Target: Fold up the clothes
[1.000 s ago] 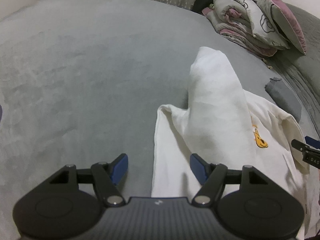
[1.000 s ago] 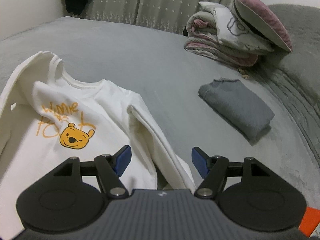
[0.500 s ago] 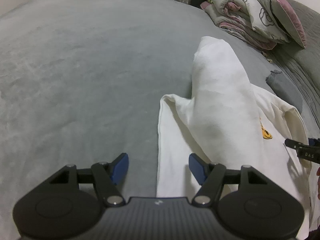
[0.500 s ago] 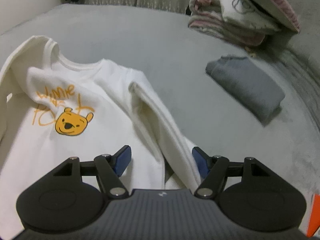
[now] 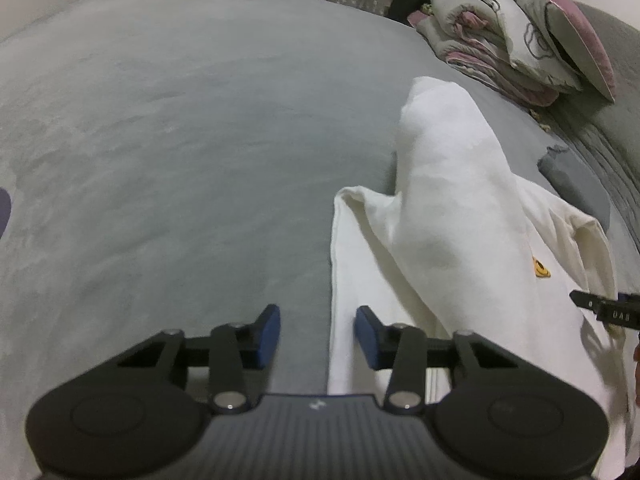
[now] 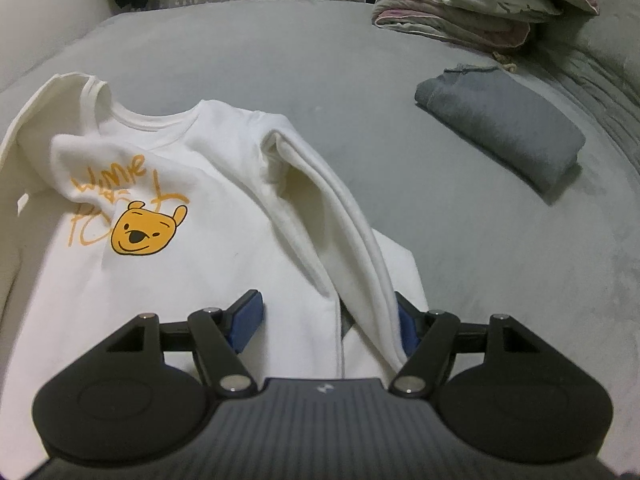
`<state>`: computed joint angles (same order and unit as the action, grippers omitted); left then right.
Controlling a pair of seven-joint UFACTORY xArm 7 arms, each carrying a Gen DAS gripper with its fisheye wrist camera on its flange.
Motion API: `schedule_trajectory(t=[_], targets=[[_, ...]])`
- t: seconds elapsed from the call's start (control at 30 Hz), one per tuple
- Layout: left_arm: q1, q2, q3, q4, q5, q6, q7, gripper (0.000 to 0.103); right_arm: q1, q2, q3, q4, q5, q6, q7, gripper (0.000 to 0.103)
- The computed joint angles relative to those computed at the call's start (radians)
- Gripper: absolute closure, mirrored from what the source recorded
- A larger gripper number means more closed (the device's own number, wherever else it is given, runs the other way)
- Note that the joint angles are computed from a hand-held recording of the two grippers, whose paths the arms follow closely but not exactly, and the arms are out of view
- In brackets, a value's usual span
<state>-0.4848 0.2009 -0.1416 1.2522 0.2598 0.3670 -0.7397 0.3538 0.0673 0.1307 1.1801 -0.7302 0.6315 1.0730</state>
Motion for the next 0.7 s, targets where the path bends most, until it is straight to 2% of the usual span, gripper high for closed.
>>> schedule_trajectory(t=[0.07, 0.2, 0.27, 0.43, 0.6, 0.7], targets=[[0.004, 0.001, -0.003, 0.000, -0.014, -0.005, 0.001, 0.069, -0.001, 0.000, -0.001, -0.001, 0.007, -0.008, 0.000, 0.038], [-0.006, 0.009, 0.001, 0.002, -0.003, -0.018, -0.008, 0.083, -0.001, 0.002, 0.000, 0.002, 0.011, -0.021, -0.005, 0.064], [-0.012, 0.015, 0.004, 0.008, 0.007, -0.018, -0.012, 0.086, 0.001, 0.005, 0.000, 0.005, 0.010, -0.023, -0.011, 0.066], [-0.014, 0.030, 0.003, 0.022, -0.003, -0.022, -0.007, 0.097, -0.008, 0.001, -0.011, 0.000, 0.006, -0.042, 0.012, 0.089], [-0.029, 0.029, 0.017, 0.027, 0.032, -0.022, -0.029, 0.099, -0.022, -0.002, -0.014, -0.004, 0.031, -0.067, 0.021, 0.091], [-0.033, 0.026, 0.024, 0.026, 0.052, -0.025, -0.043, 0.099, -0.019, -0.002, -0.014, 0.003, -0.002, -0.060, 0.036, 0.092]])
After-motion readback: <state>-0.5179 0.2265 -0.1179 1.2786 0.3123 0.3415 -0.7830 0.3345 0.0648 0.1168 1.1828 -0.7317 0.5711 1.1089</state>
